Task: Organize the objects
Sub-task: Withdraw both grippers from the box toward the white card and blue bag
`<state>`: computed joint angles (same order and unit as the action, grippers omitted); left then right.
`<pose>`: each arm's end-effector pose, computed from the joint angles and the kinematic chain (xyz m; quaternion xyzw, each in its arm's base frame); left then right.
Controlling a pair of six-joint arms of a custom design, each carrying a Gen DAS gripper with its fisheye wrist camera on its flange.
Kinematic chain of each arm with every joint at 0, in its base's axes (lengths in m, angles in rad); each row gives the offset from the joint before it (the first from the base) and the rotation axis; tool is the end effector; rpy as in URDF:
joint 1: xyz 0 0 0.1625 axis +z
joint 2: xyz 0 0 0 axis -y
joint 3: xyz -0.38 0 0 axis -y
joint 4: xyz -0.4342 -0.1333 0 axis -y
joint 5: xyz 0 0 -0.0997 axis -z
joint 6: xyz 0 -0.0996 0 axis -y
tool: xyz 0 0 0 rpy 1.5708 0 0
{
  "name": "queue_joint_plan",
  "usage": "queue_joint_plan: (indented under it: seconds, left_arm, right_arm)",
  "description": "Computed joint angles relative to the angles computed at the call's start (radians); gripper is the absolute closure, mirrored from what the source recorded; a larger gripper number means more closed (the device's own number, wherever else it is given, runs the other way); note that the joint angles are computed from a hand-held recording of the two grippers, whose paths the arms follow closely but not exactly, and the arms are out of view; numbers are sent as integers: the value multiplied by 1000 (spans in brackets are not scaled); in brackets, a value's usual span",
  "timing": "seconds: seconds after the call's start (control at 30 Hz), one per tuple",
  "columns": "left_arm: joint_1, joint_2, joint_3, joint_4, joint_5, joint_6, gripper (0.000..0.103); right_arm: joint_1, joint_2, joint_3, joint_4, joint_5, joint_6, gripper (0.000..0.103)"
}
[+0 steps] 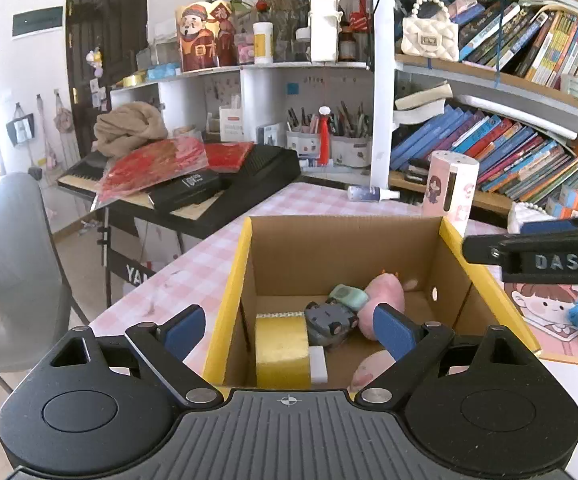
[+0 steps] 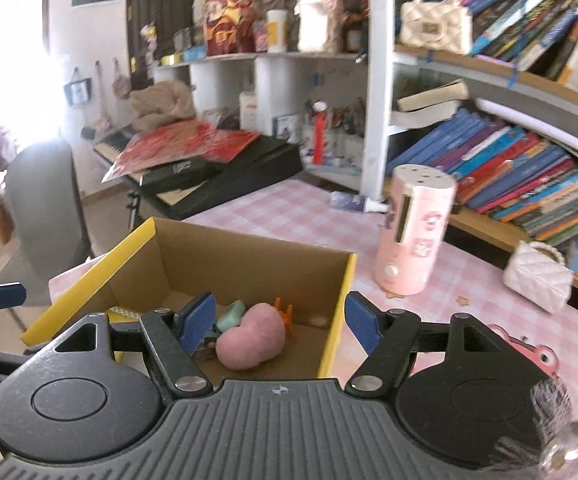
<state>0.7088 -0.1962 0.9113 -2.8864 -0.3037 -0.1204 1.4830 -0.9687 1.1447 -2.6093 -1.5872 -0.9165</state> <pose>-0.4584 -0.6938 -0.0164 0.1158 0.7810 -0.4769 0.3862 0.0625 -0.7917 0.4106 0.3626 -0.8329 0.3628 0.2077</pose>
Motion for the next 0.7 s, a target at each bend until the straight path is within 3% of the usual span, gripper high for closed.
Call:
queue_joint_plan:
  seconds: [0.3,0.7]
  left_arm:
    - [-21,-78,149,-37,-1,-56,10]
    - [-68,-238,414,132,-3,-315,10]
  right_arm:
    - [-17,-132,227,-177,-25,23,34]
    - [-31,-292,508,-338,-69,-31,35]
